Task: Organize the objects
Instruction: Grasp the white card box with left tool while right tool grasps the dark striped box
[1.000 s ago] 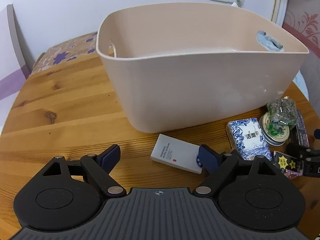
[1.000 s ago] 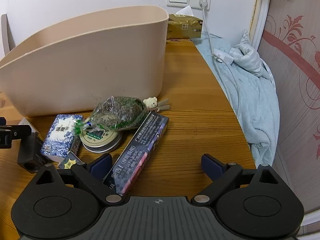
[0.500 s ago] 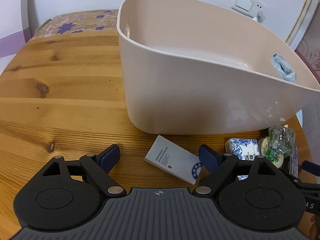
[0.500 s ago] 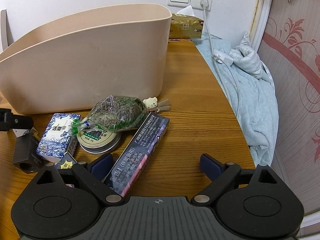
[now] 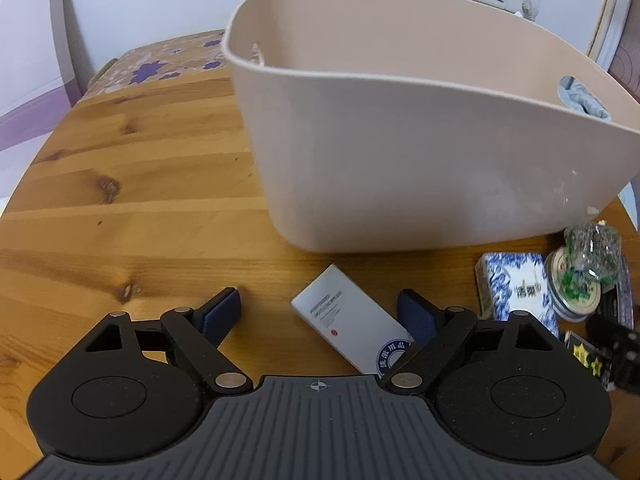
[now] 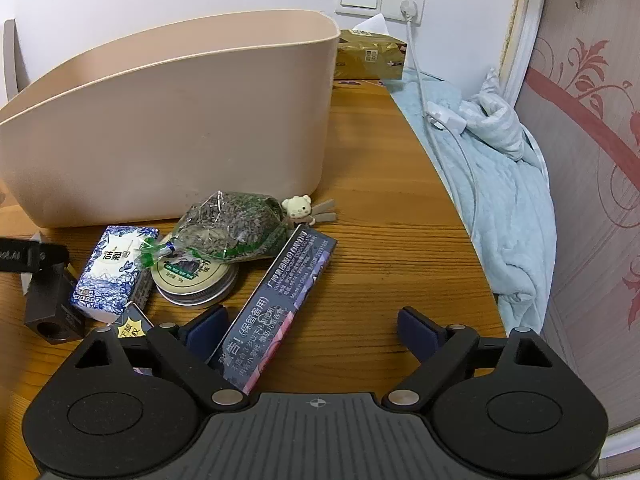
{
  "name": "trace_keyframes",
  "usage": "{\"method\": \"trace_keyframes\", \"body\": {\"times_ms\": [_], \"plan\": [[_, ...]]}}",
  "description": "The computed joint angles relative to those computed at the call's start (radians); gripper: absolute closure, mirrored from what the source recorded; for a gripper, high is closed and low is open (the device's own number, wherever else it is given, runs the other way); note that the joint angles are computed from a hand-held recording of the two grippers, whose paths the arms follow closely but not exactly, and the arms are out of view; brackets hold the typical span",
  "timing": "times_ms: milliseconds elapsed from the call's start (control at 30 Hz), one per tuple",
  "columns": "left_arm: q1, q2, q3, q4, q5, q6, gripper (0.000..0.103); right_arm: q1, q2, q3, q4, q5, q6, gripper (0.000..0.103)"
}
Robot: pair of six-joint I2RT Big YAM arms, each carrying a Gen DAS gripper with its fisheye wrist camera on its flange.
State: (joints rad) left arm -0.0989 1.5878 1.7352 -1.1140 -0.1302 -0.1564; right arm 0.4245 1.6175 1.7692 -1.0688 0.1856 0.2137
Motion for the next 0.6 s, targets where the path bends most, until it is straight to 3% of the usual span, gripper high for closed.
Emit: {"method": "trace_keyframes", "body": {"times_ms": [133, 433, 600], "plan": [[0.007, -0.023, -0.022, -0.008, 0.004, -0.002, 0.015, 0.0, -0.013, -0.017, 0.015, 0.003, 0.003, 0.017], [0.02, -0.055, -0.05, -0.029, 0.014, 0.001, 0.016, 0.011, -0.039, -0.045, 0.038, 0.012, 0.009, 0.04], [0.021, -0.07, -0.064, -0.014, 0.014, 0.01, 0.032, 0.011, -0.053, -0.059, 0.051, 0.016, 0.018, 0.066]]}}
